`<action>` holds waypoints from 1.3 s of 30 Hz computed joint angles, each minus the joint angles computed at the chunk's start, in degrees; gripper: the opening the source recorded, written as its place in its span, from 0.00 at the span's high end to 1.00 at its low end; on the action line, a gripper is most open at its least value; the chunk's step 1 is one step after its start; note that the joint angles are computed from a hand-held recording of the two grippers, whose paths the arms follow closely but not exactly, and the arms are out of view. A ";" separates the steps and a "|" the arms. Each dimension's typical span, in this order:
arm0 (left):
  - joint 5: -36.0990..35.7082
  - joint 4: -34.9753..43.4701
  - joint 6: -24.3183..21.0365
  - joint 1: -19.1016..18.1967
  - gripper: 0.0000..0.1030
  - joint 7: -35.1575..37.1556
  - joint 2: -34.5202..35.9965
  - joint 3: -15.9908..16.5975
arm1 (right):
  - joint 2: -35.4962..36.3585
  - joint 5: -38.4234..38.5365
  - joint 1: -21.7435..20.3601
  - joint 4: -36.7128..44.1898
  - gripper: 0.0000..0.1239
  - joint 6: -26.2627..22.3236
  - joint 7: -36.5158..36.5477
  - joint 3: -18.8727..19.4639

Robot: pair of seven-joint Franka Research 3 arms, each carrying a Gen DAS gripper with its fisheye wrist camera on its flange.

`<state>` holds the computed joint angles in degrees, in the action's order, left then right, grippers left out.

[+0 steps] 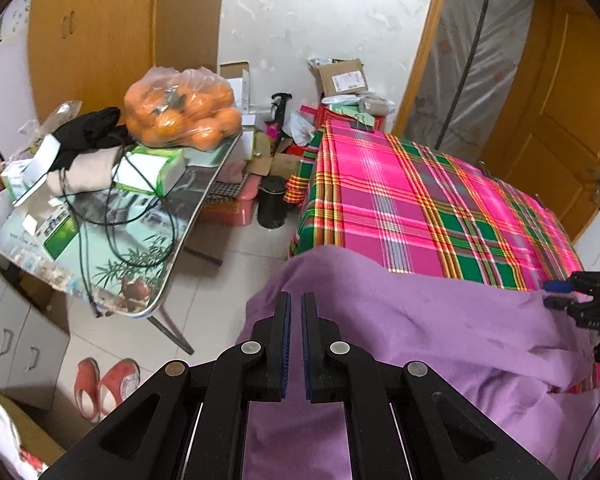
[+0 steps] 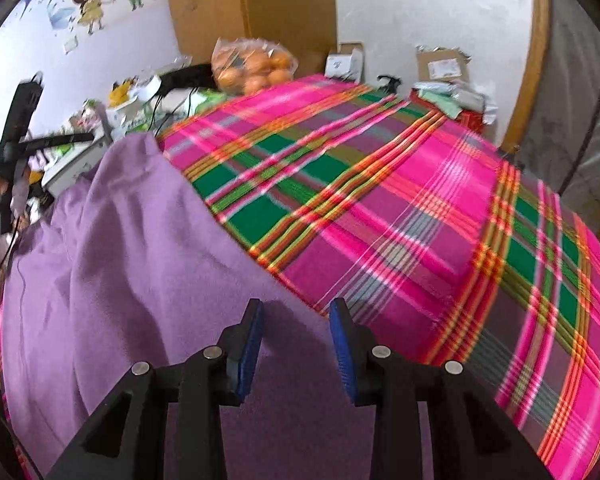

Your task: Fold clothes

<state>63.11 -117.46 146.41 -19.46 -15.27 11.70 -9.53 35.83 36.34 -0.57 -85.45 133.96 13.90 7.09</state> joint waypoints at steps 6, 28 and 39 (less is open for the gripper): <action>-6.10 3.86 5.14 2.33 0.90 10.48 5.33 1.04 | -0.38 -2.37 0.77 -0.58 0.84 0.35 -0.50 -0.85; -8.89 7.69 0.69 -0.36 0.94 14.24 7.92 4.44 | 4.56 -4.68 -0.60 6.86 0.92 6.84 8.68 -0.48; -11.84 8.19 6.99 1.23 0.72 17.60 10.56 4.82 | 7.14 -6.06 1.16 11.33 0.77 1.53 5.84 0.20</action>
